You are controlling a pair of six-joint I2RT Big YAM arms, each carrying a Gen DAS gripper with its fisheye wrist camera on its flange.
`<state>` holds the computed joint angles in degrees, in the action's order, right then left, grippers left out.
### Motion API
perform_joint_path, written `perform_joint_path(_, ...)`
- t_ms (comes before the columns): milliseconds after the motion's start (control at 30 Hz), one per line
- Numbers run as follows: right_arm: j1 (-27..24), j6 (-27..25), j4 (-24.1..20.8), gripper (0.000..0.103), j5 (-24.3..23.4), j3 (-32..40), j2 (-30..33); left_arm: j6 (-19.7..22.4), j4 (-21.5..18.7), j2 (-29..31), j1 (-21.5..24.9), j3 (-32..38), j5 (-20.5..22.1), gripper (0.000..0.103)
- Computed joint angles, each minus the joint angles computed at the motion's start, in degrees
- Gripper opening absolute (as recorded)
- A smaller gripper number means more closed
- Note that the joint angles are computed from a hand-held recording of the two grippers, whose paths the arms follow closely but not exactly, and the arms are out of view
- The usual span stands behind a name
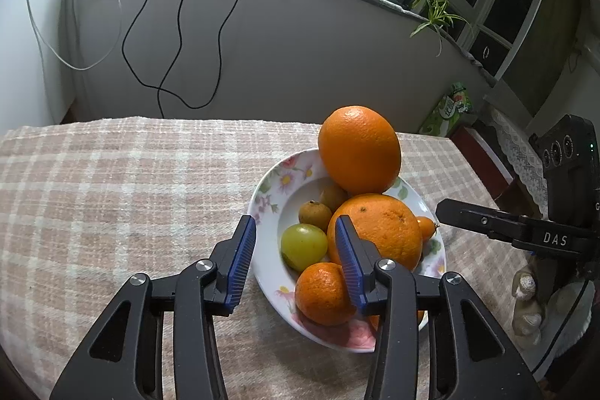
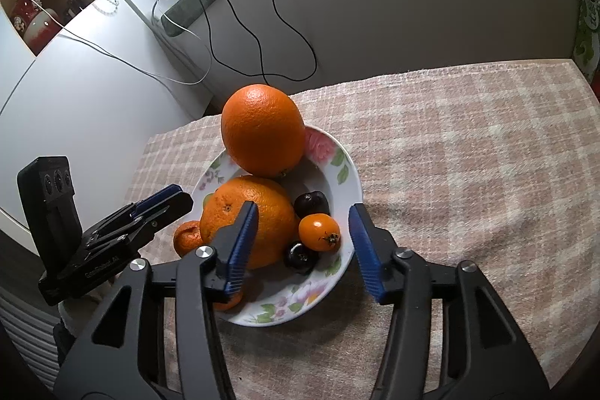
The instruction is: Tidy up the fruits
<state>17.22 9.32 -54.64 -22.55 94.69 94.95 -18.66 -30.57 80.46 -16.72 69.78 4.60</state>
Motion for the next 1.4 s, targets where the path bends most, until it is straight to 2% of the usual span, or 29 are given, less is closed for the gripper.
perform_joint_path(367,0.24,-0.80,1.27,0.065,1.64,-1.32,-1.68,0.40,-0.11,-1.05,-0.79,-0.67,-1.19,0.048)
perform_joint_path(467,0.57,-1.55,1.50,0.069,2.27,-1.67,-2.28,0.57,-0.15,-1.52,-1.13,-0.88,-1.74,0.053)
perform_joint_path(733,1.96,-4.14,3.03,0.077,4.52,-3.68,-4.93,1.04,0.06,-3.40,-2.19,-1.92,-3.21,0.059)
perform_joint_path(1100,3.97,-8.58,5.72,0.083,8.59,-6.87,-9.03,0.98,0.95,-6.96,-4.01,-4.09,-6.39,0.067)
perform_joint_path(1400,3.29,-8.37,8.24,0.087,9.00,-10.17,-11.76,0.69,1.78,-10.61,-5.95,-6.53,-10.61,0.071)
